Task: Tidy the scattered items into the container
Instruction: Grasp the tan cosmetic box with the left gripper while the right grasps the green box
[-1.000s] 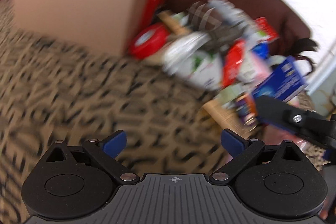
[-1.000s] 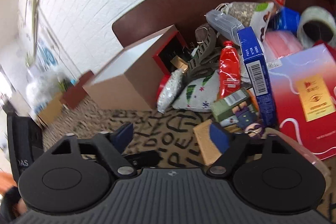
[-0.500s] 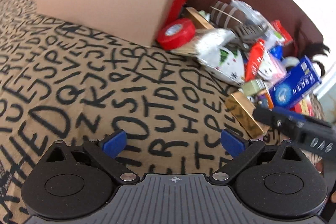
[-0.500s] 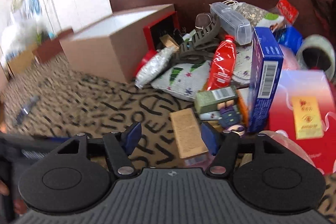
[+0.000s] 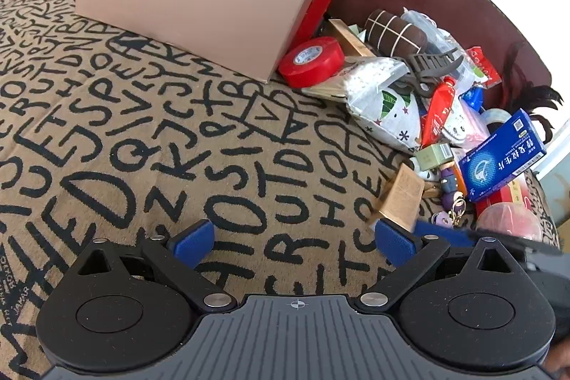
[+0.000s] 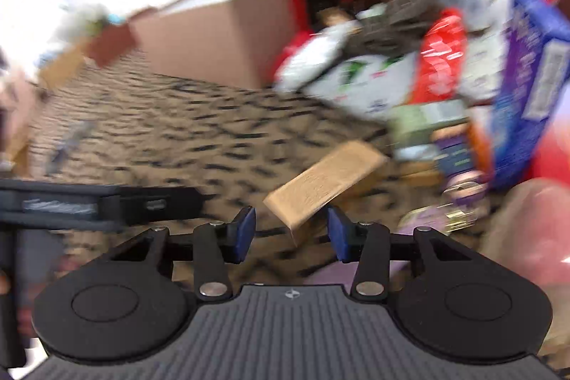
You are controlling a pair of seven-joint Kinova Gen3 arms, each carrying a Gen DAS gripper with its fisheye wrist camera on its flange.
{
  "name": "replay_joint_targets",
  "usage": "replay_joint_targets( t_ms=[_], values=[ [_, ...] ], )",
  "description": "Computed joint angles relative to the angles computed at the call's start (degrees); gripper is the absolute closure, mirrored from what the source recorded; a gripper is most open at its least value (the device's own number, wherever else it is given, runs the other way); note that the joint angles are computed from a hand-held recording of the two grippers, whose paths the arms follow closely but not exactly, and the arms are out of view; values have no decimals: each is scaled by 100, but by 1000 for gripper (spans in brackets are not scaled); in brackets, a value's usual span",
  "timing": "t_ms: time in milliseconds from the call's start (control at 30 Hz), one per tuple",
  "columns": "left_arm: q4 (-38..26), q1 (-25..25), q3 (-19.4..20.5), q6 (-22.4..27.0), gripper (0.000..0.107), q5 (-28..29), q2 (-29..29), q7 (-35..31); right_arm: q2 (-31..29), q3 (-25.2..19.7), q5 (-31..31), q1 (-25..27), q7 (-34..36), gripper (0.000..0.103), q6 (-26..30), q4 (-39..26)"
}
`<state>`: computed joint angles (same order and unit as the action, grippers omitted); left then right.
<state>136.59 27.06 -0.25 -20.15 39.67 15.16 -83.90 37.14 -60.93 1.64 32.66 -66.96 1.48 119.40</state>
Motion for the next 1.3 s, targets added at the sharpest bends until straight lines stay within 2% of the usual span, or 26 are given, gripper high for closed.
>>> replay_joint_targets(
  t_ms=[67, 133, 167, 233, 300, 400, 500, 567, 633, 700, 733, 800, 867, 933, 967, 1000, 1033, 1067, 1133, 1233, 1300],
  values=[
    [13, -34, 27, -28, 6, -85, 6, 22, -200, 129, -164, -55, 129, 53, -322, 179],
    [-1, -30, 24, -27, 6, -114, 18, -6, -541, 574, -352, -384, -89, 49, -691, 351],
    [-19, -25, 20, -18, 6, -121, 30, -22, -626, 691, -321, -443, -322, 49, -775, 392],
    [-63, -48, 35, 16, 6, -194, 52, -21, -649, 633, -28, -278, -737, 55, -890, 471],
    [-111, -82, 73, 27, 6, -326, 72, 23, -818, 768, 78, -324, -916, 56, -1097, 614],
    [-205, -121, 139, 67, 6, -593, 91, 73, -1150, 1298, 231, -709, -1180, 57, -1435, 835],
    [-345, -117, 204, 105, 6, -908, 142, 55, -1450, 2005, -220, -1282, -976, 59, -1622, 968],
    [-497, -48, 192, 141, 6, -1081, 238, -50, -1437, 2053, -173, -1218, -1182, 59, -1539, 924],
    [-699, 144, 62, 193, 6, -1068, 388, -260, -1321, 1727, 177, -799, -1648, 58, -1477, 882],
    [-899, 269, -50, 288, 7, -1027, 543, -382, -1295, 1629, 448, -658, -1986, 59, -1566, 902],
    [-960, 211, -3, 298, 9, -1092, 603, -319, -1330, 1728, 450, -747, -2015, 64, -1607, 899],
    [-1048, 94, 58, 337, 14, -1230, 693, -162, -1358, 2002, 358, -1033, -2050, 64, -1745, 884],
    [-1159, 252, -169, 466, 20, -1175, 787, -257, -1304, 1976, 526, -1010, -2348, 63, -1716, 807],
    [-1223, 592, -542, 501, 25, -1034, 883, -518, -1270, 2048, 596, -1121, -2523, 57, -1709, 735],
    [-1248, 849, -797, 523, 37, -880, 911, -727, -1279, 2176, 567, -1284, -2569, 54, -1730, 704],
    [-1285, 1023, -986, 588, 41, -735, 923, -902, -1298, 2318, 532, -1457, -2602, 48, -1767, 686],
    [-1305, 1090, -1077, 650, 58, -634, 913, -986, -1322, 2479, 480, -1646, -2627, 43, -1815, 670],
    [-1298, 1101, -1120, 683, 66, -543, 886, -998, -1352, 2668, 408, -1868, -2631, 42, -1857, 646],
    [-1206, 1004, -1083, 628, 66, -387, 812, -860, -1386, 3047, 295, -2306, -2589, 39, -1984, 600],
    [-1037, 1242, -1398, 511, 67, 252, 734, -950, -1396, 3561, 176, -2889, -2531, 38, -2001, 446],
    [-900, 1259, -1431, 388, 67, 637, 647, -1090, -1330, 3764, 216, -3116, -2592, 37, -1915, 285]
  ],
)
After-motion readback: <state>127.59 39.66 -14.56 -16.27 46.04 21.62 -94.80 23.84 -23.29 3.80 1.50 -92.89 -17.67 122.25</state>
